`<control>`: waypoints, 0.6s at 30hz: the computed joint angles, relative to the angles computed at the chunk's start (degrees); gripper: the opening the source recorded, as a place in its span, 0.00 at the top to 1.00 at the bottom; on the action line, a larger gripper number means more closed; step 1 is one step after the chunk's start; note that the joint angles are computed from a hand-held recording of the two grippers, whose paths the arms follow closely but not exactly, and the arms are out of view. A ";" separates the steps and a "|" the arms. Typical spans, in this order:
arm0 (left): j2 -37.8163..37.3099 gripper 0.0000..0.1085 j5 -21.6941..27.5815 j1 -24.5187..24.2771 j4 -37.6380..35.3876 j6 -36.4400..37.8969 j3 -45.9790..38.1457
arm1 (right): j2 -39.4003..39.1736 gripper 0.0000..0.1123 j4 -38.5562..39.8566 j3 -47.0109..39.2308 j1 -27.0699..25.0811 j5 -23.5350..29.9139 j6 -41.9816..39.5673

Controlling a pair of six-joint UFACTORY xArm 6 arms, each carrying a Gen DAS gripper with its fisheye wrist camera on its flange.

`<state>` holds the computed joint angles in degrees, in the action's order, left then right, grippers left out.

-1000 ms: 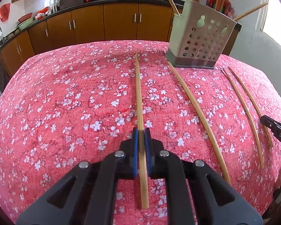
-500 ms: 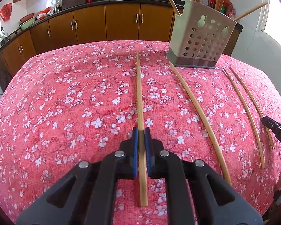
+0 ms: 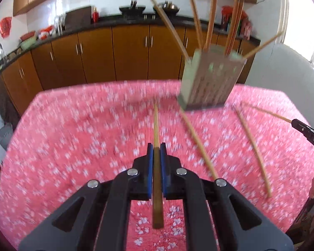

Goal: Organize utensils
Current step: 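Lift both held chopsticks upright and carry them over the holder, then lower both chopsticks into the holder and open both tools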

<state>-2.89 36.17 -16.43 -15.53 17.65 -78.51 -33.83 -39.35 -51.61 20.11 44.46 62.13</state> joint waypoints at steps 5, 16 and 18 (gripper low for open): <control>-0.11 0.92 -0.77 0.04 -2.44 0.96 -3.88 | 0.63 0.93 -2.60 -3.51 0.07 -0.43 0.60; 0.42 0.92 -0.13 -0.83 -6.84 3.23 -11.15 | 3.24 0.93 -3.99 -11.05 -0.44 -3.85 -0.82; 0.45 0.92 -0.02 -1.19 -7.85 3.78 -12.47 | 3.88 0.93 -4.50 -13.28 -0.33 -4.86 -1.04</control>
